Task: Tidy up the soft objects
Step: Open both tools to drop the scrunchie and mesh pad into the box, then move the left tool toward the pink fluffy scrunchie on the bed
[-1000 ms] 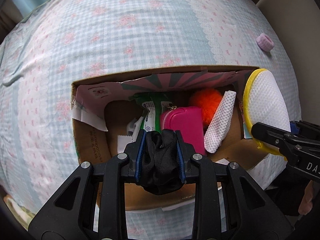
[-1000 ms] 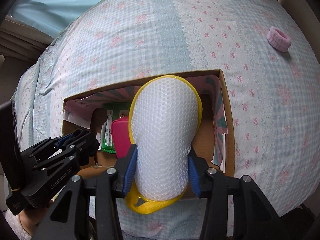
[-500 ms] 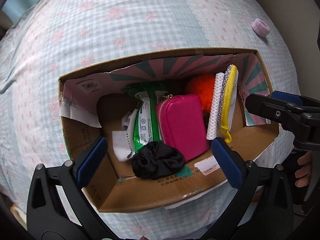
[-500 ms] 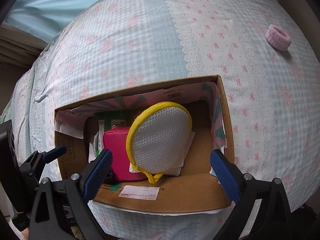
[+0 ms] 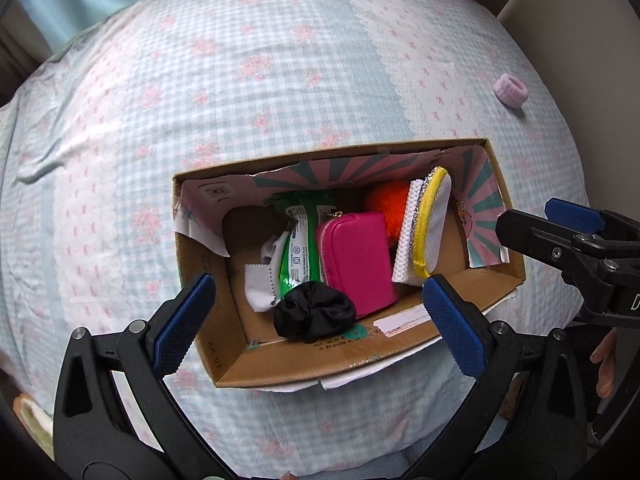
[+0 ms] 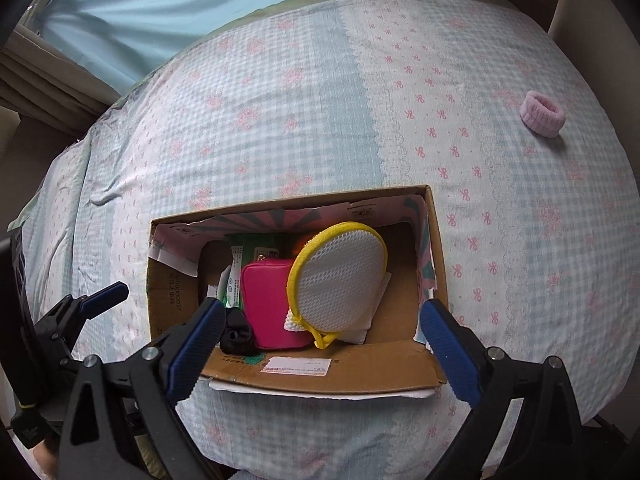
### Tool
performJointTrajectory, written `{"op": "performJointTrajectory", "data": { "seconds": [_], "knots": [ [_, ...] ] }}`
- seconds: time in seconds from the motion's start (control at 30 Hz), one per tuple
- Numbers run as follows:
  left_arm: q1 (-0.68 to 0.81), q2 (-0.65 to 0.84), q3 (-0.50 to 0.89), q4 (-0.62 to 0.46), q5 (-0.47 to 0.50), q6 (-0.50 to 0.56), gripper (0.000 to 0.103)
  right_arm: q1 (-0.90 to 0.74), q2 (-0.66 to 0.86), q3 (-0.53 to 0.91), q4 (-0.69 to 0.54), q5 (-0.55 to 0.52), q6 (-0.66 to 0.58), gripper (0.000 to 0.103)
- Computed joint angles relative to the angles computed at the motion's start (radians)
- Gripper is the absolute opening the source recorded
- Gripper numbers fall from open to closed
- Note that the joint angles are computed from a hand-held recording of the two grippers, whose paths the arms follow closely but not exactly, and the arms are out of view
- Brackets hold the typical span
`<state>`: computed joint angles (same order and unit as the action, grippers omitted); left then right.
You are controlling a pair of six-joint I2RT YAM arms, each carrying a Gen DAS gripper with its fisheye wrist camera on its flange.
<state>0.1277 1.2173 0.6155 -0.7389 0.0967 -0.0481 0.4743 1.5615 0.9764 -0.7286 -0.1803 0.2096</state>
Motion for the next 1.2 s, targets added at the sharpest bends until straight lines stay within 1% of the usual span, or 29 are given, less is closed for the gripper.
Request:
{"op": "performJointTrajectory", "data": {
  "seconds": [0.13,0.27,0.33,0.4,0.5,0.6,0.67,0.73,0.8,0.87,0.97,1.1,1.2],
  "knots": [
    [-0.015,-0.119,0.060,-0.130,-0.015,-0.065,0.103,-0.017,-0.113,0.041,-0.114,0.013,-0.043,0.097],
    [-0.093,-0.223,0.139,-0.252,-0.067,-0.173,0.103,-0.081,-0.229,0.088,-0.207,0.031,-0.103,0.097],
    [-0.166,-0.256,0.188,-0.304,-0.110,-0.256,0.103,-0.135,-0.278,0.109,-0.240,0.043,-0.140,0.097],
    [-0.251,-0.273,0.242,-0.346,-0.160,-0.348,0.103,-0.219,-0.310,0.137,-0.276,0.028,-0.197,0.097],
    [-0.408,-0.251,0.331,-0.385,-0.246,-0.508,0.103,-0.349,-0.319,0.192,-0.312,0.005,-0.310,0.097],
    [-0.579,-0.174,0.433,-0.419,-0.361,-0.670,0.103,-0.489,-0.292,0.258,-0.339,-0.030,-0.458,0.097],
    [-0.688,-0.088,0.509,-0.437,-0.430,-0.778,0.103,-0.591,-0.252,0.309,-0.355,-0.079,-0.554,0.097],
    [-0.772,0.005,0.589,-0.444,-0.466,-0.860,0.103,-0.688,-0.189,0.377,-0.381,-0.141,-0.643,0.097],
    [-0.838,0.106,0.673,-0.443,-0.503,-0.920,0.103,-0.767,-0.120,0.446,-0.400,-0.191,-0.717,0.097],
    [-0.876,0.214,0.767,-0.445,-0.524,-0.956,0.103,-0.820,-0.055,0.509,-0.410,-0.218,-0.769,0.097],
    [-0.905,0.347,0.883,-0.418,-0.530,-0.987,0.103,-0.876,0.043,0.596,-0.420,-0.260,-0.820,0.097],
    [-0.910,0.519,1.044,-0.405,-0.514,-0.984,0.103,-0.920,0.177,0.724,-0.444,-0.302,-0.852,0.097],
    [-0.899,0.626,1.141,-0.380,-0.502,-0.962,0.103,-0.931,0.260,0.785,-0.432,-0.311,-0.852,0.097]
  ]
}}
